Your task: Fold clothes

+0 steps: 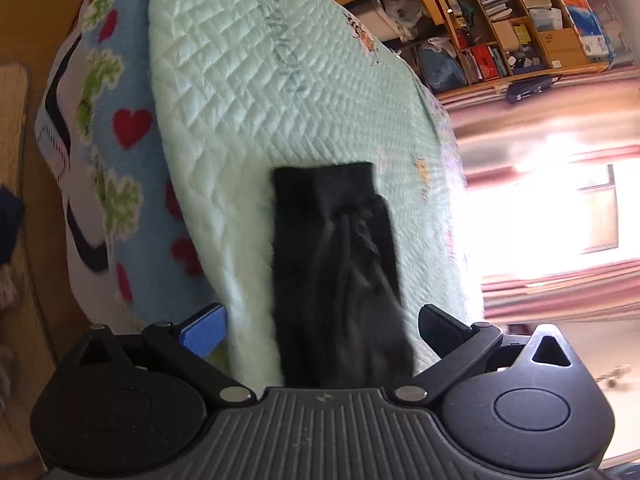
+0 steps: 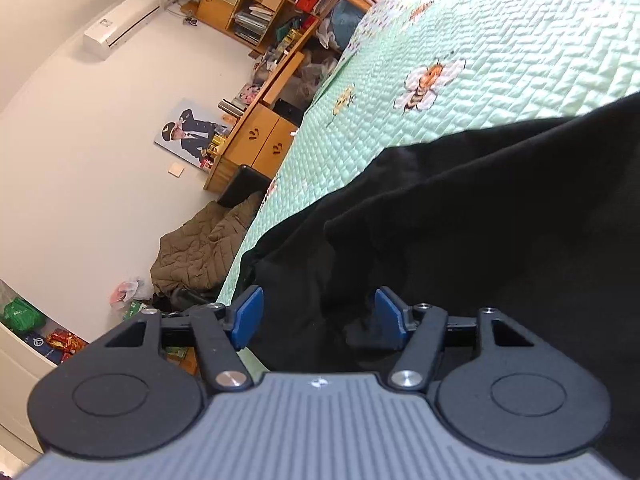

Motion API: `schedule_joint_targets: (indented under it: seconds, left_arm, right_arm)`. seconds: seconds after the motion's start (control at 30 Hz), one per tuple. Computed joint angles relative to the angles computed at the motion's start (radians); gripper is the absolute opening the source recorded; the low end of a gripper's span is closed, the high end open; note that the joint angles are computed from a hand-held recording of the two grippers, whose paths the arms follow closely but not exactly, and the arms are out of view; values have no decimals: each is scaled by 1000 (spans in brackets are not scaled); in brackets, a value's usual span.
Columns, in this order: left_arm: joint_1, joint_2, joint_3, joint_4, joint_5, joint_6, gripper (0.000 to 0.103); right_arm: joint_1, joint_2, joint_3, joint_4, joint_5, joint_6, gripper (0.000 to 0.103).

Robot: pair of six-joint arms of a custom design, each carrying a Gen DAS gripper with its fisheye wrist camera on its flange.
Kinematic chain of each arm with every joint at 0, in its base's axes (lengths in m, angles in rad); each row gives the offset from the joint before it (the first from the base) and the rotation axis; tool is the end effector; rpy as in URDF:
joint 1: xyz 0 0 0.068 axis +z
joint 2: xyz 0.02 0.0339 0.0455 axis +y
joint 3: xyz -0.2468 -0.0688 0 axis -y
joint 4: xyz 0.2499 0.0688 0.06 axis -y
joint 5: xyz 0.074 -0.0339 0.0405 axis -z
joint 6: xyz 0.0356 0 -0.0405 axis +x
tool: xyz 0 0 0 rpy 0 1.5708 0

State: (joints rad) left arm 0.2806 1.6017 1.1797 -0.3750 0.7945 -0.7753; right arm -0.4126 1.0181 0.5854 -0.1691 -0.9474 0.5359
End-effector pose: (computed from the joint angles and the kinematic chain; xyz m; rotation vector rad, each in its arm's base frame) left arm 0.3427 0.0723 0.2418 -0.8281 2.2092 -1.1780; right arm 0.2137 -0.0620 0.2196 0.4338 2.0283 1.0895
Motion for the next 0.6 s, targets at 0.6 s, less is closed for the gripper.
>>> schedule_joint_targets:
  seconds: [0.6]
  left_arm:
    - [-80, 436, 211, 375, -54, -53, 102]
  right_arm:
    - [-39, 2, 19, -115, -10, -92, 67]
